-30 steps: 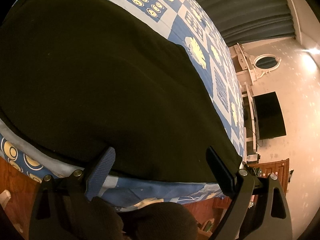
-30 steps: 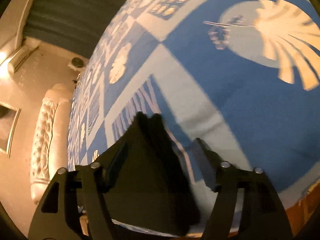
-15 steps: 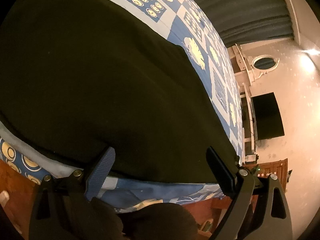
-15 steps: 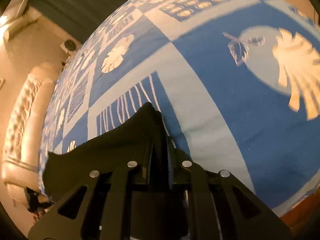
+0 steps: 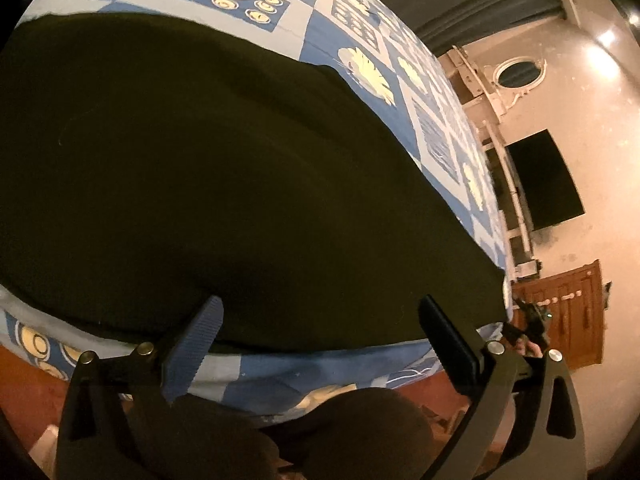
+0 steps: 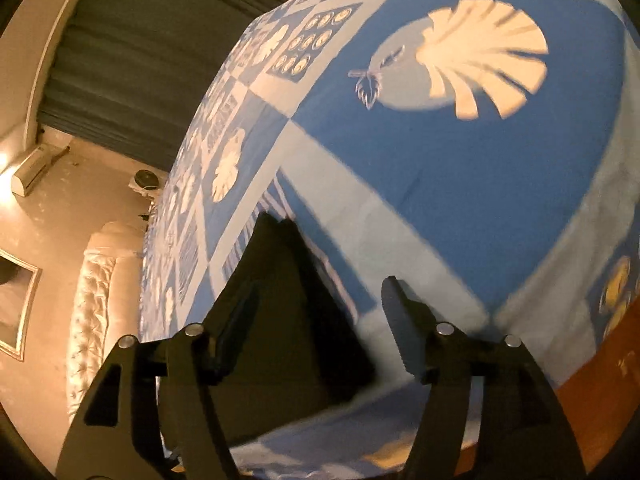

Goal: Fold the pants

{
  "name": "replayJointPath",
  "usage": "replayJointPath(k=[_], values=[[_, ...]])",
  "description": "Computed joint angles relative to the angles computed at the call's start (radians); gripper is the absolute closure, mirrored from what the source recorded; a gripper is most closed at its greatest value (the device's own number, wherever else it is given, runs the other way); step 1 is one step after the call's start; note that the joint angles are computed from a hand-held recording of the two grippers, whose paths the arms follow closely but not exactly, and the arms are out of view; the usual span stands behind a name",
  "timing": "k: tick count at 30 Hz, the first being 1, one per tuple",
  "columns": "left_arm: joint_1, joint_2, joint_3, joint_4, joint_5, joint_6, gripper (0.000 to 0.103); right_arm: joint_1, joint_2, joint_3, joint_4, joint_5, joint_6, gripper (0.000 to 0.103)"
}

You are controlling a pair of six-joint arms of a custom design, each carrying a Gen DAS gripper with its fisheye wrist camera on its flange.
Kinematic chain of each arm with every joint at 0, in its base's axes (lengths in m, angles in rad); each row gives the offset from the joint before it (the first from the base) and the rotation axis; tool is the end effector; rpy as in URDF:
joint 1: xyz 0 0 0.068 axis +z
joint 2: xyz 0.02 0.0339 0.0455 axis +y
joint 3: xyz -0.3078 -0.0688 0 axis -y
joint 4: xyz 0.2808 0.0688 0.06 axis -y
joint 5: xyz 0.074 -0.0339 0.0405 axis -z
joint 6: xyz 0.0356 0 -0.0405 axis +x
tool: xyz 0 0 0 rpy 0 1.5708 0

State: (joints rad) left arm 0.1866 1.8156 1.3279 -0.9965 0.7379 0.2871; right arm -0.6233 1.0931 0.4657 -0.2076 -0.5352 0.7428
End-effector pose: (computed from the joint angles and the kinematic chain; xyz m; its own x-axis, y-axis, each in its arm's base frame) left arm 0.3773 0.0469 0.2336 -0.9616 0.0317 -0.2727 0.2004 0.7600 -0.6183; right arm 0.1821 -0.1086 0.1930 -0.2917 0.9262 -0.2387 0.5722 0.3690 0.7324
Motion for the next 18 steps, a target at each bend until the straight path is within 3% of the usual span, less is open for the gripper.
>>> replayJointPath(k=[3, 10, 14, 18], values=[[-0.006, -0.027, -0.007, 0.01, -0.011, -0.029, 0.006, 0.014, -0.012, -0.021, 0.004, -0.015, 0.004, 0.038], [0.024, -0.072, -0.004, 0.103, 0.03, -0.084, 0.006, -0.079, -0.127, -0.184, 0.191, -0.126, 0.216, 0.037], [0.04, -0.048, 0.023, 0.172, -0.016, -0.116, 0.006, -0.065, -0.099, -0.175, 0.172, -0.189, 0.183, 0.037], [0.058, 0.047, 0.101, 0.1, -0.024, -0.169, 0.006, -0.009, -0.068, -0.181, 0.237, -0.163, 0.214, 0.038]])
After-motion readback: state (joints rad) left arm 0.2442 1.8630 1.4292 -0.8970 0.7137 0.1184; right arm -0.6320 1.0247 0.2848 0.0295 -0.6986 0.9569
